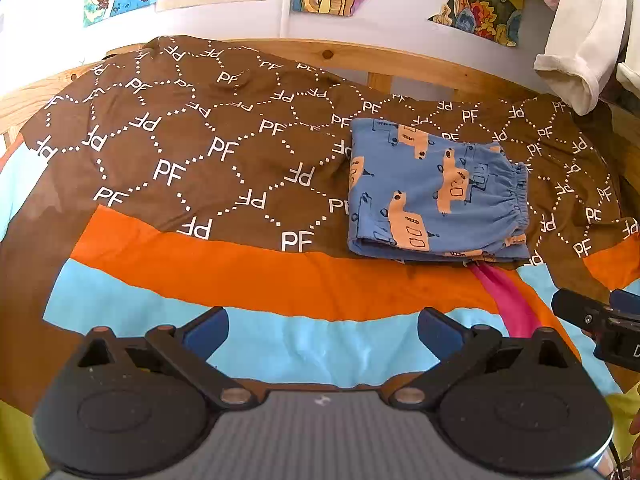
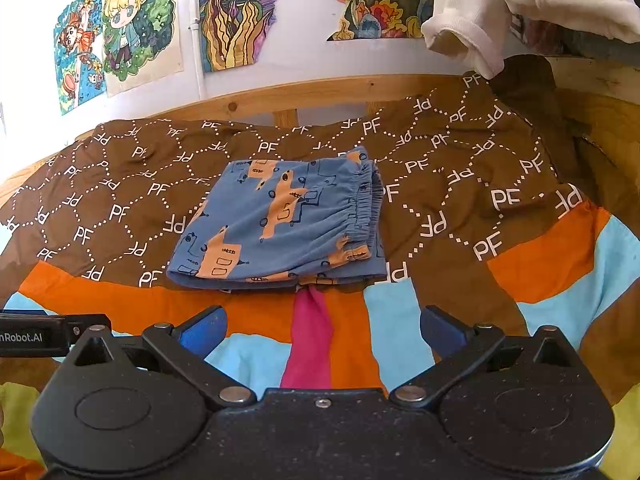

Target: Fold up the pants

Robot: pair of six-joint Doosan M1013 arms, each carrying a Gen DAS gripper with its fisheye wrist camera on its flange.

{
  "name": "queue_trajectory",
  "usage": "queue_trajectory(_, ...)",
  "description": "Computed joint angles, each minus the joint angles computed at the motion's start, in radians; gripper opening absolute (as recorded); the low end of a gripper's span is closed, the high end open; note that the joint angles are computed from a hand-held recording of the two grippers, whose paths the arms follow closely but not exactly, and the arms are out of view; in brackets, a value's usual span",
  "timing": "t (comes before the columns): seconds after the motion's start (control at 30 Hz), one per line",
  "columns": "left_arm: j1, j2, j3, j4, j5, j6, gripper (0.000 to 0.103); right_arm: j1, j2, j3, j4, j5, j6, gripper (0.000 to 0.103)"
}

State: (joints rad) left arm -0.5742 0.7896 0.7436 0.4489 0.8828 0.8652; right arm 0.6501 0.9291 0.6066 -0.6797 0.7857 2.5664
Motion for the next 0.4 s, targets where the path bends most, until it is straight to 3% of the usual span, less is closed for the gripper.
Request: queue_trajectory(0.4,0.000,0.000,-0.003,0.000,0.005,0.000,0.103,-0.001,0.002,-0.008,0.008,0.007,-0.010,0.102)
